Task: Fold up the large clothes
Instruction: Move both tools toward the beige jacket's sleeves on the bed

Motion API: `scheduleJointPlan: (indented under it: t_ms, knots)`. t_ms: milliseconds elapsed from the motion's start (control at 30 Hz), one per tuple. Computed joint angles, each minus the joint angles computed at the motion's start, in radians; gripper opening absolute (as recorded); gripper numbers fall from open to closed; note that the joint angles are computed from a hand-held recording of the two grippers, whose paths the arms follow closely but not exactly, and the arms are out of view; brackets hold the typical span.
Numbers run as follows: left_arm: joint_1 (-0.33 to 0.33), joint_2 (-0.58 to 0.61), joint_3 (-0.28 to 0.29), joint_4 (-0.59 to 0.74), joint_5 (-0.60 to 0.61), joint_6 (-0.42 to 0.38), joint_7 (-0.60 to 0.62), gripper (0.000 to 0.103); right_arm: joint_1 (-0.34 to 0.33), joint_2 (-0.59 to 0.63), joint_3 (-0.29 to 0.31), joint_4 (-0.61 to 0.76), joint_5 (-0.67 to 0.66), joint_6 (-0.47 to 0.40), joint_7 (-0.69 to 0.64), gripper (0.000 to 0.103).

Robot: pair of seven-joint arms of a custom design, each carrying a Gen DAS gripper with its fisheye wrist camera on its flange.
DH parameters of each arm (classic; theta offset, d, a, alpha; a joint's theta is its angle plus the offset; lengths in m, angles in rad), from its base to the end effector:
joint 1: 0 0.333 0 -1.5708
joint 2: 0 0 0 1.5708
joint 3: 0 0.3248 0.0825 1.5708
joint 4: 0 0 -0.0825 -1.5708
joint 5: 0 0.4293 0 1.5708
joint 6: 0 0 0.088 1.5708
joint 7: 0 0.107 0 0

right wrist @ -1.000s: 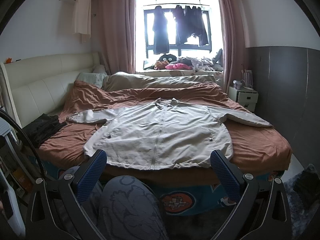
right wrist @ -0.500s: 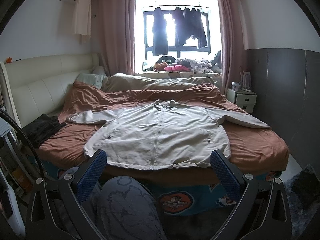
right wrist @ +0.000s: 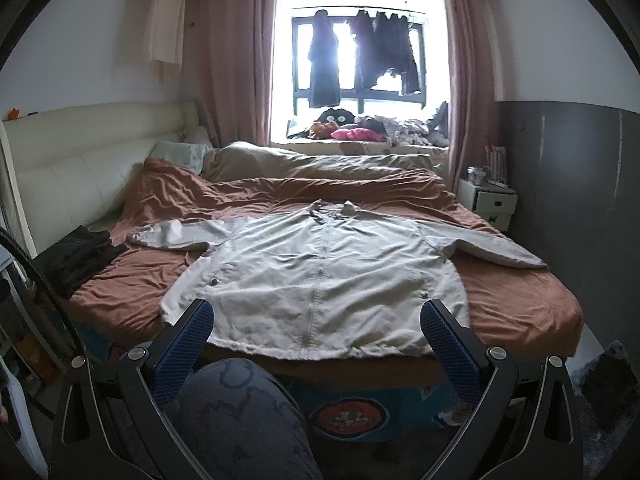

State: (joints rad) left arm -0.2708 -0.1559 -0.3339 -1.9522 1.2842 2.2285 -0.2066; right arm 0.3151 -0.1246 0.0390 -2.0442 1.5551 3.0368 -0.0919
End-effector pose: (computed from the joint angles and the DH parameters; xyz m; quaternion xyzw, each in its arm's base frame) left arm 0.5037 -0.3263 0.6085 -0.7026 0.4080 -0.3688 0.4515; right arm 0.5722 0.1312 0.5583 -0.7124 0.4044 -0.3195 0.4763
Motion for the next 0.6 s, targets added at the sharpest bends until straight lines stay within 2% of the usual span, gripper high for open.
scheduleJointPlan:
  t_ms: [267, 467, 600]
  knots:
    - [0.043, 0.038, 0.054, 0.026, -0.031, 0.046, 0.03, 0.103, -0.014, 0.178, 0.031, 0.187, -0.291, -0.056, 0.27, 0.103]
    - [0.09, 0.066, 0.101, 0.046, -0.094, 0.104, 0.094, 0.103, -0.041, 0.34, 0.062, 0.375, -0.511, -0.111, 0.487, 0.103]
    - [0.122, 0.089, 0.127, 0.067, -0.104, 0.131, 0.126, 0.102, -0.022, 0.468, 0.057, 0.53, -0.688, -0.126, 0.656, 0.103]
